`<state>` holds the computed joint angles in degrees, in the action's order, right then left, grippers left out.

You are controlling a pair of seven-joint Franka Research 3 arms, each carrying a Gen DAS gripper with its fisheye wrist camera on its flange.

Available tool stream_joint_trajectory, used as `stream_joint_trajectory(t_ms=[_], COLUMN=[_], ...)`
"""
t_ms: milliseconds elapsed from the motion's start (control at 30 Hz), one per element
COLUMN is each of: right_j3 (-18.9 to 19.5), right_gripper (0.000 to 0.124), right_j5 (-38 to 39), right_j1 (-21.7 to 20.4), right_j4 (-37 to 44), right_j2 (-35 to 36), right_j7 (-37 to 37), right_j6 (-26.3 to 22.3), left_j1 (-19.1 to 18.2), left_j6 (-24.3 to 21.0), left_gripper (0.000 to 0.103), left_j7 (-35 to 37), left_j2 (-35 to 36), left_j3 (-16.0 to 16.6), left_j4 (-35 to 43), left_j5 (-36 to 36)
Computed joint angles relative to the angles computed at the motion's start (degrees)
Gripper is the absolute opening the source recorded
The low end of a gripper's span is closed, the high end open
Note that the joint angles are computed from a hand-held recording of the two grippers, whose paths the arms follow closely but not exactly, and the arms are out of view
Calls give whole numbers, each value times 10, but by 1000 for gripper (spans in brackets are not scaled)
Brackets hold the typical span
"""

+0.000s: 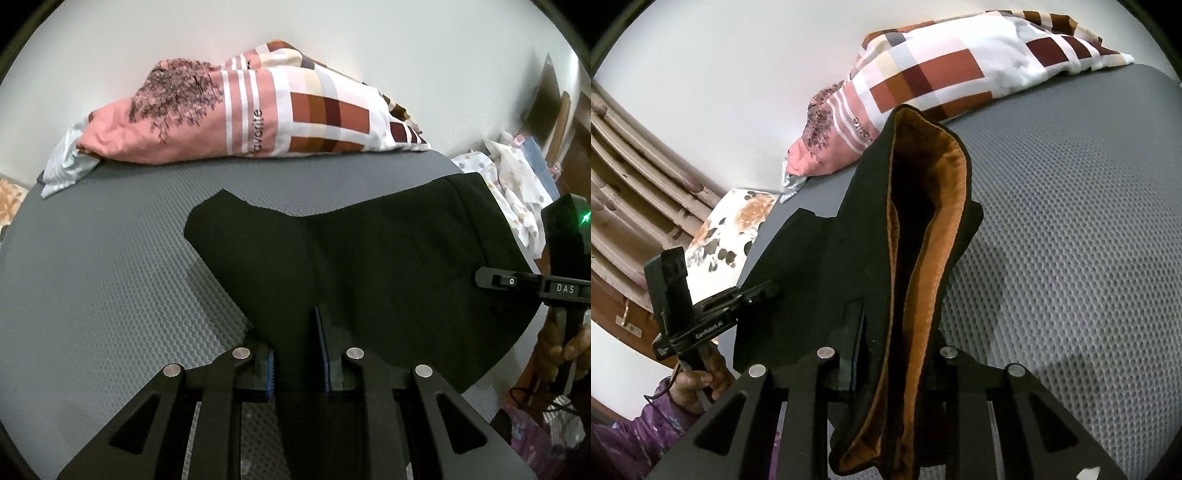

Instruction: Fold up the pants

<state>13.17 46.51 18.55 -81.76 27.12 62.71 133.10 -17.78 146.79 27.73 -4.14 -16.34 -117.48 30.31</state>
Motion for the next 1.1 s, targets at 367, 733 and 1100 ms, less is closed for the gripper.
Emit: stream_joint_trajectory(t_ms=[367,733,1100], right_j3=[3,8,13], right_gripper=[20,20,20], right_j5=[-23,-51,-72], right_j1=[10,19,24], right_j4=[74,162,218], right_j2=[45,97,132], right_j7=[29,54,71], right_j6=[-8,-20,-31], left_j1=[8,17,31], left_j6=[-11,-9,-17], left_gripper=[18,18,18], left_j7=[1,-7,-8], left_j2=[10,18,14], left_j3=[5,13,22], left_j4=[26,43,58], left_j5=[28,50,73])
